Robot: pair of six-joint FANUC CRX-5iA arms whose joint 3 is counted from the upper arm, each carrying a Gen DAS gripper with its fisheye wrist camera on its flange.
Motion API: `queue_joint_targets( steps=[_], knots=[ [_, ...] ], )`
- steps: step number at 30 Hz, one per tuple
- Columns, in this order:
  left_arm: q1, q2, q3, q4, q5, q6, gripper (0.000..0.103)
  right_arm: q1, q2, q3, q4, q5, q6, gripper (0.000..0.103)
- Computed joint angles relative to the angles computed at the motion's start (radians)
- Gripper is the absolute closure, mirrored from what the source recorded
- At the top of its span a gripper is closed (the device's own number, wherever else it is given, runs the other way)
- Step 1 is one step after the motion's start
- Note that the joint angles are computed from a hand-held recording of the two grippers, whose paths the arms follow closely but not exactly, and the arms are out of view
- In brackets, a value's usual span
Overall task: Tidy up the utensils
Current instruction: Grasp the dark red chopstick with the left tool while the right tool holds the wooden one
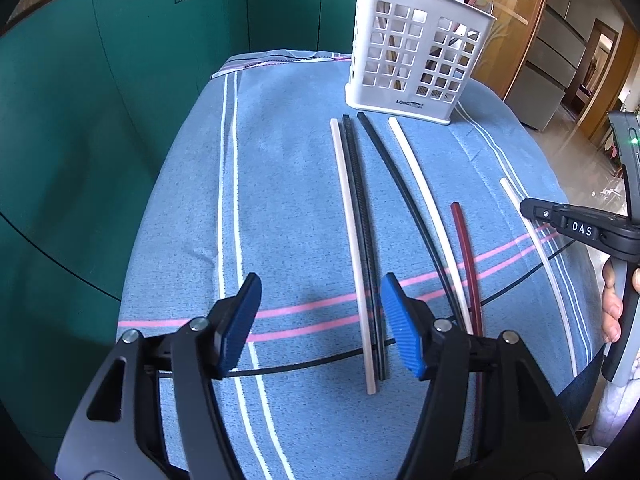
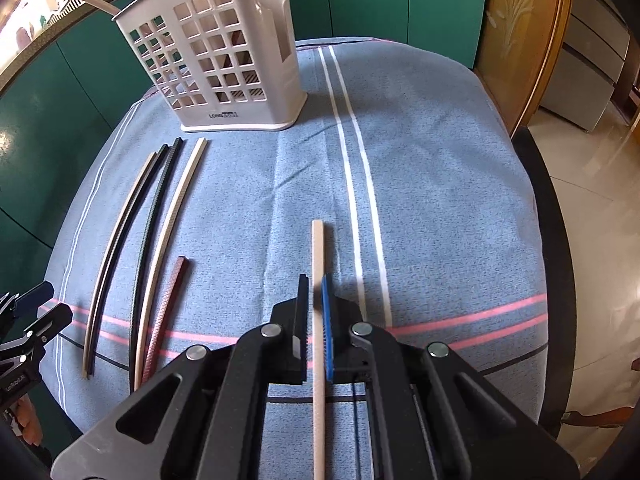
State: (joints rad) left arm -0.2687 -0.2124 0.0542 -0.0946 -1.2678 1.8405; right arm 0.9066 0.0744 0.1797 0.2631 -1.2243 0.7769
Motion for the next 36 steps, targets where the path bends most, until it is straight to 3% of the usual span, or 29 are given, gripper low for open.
queue_joint_targets(
  steps=[11, 14, 19, 22, 24, 26, 36],
  knots=[
    [-0.018, 0.01, -0.002, 0.103, 0.047, -0.097, 0.042, -0.002, -0.03, -0.027, -0.017, 0.013, -0.017, 0.096],
    [-0.034, 0.038, 0.007, 0.142, 0.067, -0.131, 0.055, -0.01, -0.04, -0.037, -0.03, 0.02, -0.019, 0.096],
    [-0.071, 0.12, 0.065, 0.187, 0.082, -0.192, 0.058, -0.019, -0.055, -0.049, -0.042, 0.024, -0.031, 0.096],
    [-0.091, 0.183, 0.118, 0.198, 0.075, -0.231, 0.068, -0.025, -0.068, -0.061, -0.051, 0.027, -0.043, 0.096],
    [-0.087, 0.217, 0.136, 0.234, 0.075, -0.26, 0.086, -0.031, -0.077, -0.072, -0.055, 0.031, -0.048, 0.096],
    [-0.082, 0.256, 0.16, 0.262, 0.058, -0.278, 0.087, -0.036, -0.089, -0.086, -0.059, 0.034, -0.055, 0.096],
    [-0.128, 0.334, 0.261, 0.126, -0.023, -0.18, 0.087, -0.049, -0.118, -0.121, -0.073, 0.075, -0.046, 0.096]
  ],
)
